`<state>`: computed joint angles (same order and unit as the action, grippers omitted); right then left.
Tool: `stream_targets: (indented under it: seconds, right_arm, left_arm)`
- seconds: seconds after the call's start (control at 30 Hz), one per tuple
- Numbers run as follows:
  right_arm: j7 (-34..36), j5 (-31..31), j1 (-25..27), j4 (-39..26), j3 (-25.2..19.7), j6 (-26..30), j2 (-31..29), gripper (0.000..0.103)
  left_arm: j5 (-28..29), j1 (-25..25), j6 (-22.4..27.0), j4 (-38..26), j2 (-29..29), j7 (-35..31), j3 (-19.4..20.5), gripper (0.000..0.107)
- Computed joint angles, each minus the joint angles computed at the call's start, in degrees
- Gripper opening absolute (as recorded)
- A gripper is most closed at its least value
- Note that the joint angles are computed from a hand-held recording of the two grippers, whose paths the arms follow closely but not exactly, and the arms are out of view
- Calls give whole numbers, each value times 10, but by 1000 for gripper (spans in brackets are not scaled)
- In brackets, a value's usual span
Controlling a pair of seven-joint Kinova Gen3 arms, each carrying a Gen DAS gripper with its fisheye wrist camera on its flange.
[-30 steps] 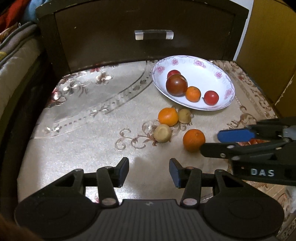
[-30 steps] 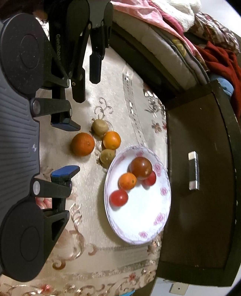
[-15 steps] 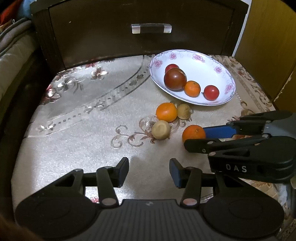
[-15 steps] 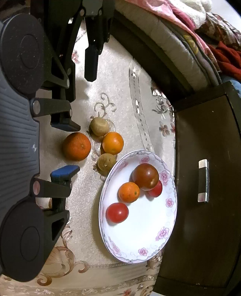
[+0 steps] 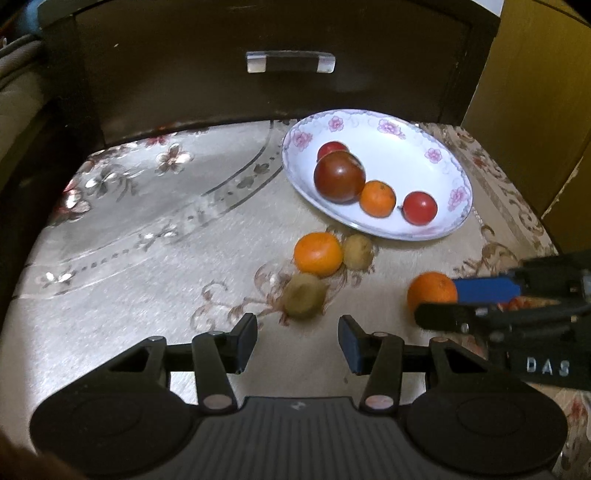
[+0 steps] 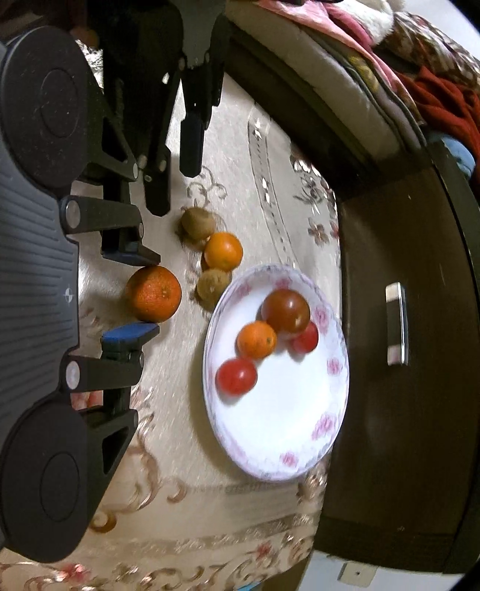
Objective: Organize fruits
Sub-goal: 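Grasp a small brown kiwi with the left tool while the right tool holds the mandarin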
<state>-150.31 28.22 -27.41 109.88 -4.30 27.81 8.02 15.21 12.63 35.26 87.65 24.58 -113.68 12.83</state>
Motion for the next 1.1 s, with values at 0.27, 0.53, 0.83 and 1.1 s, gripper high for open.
stream_targets:
  seconds: [0.27,0.53,0.83,1.1]
  right_arm:
    - [15,-25,11,9,-3,-3,-6,28]
    - [20,-33,13,11,-4,-4,-6,29]
    - [16,-24,10,9,-4,-1,-6,29]
    - [22,-16,6,8,-5,4,-6,28]
  left_arm:
    - [-19,22,-50,8,11,13,-7,55]
    - [-49,32,-61,8,11,37,-11,42]
    - [-58,30,-48,7,3,49,-11,35]
    - [-42,11,-10,14,-12,18,0,35]
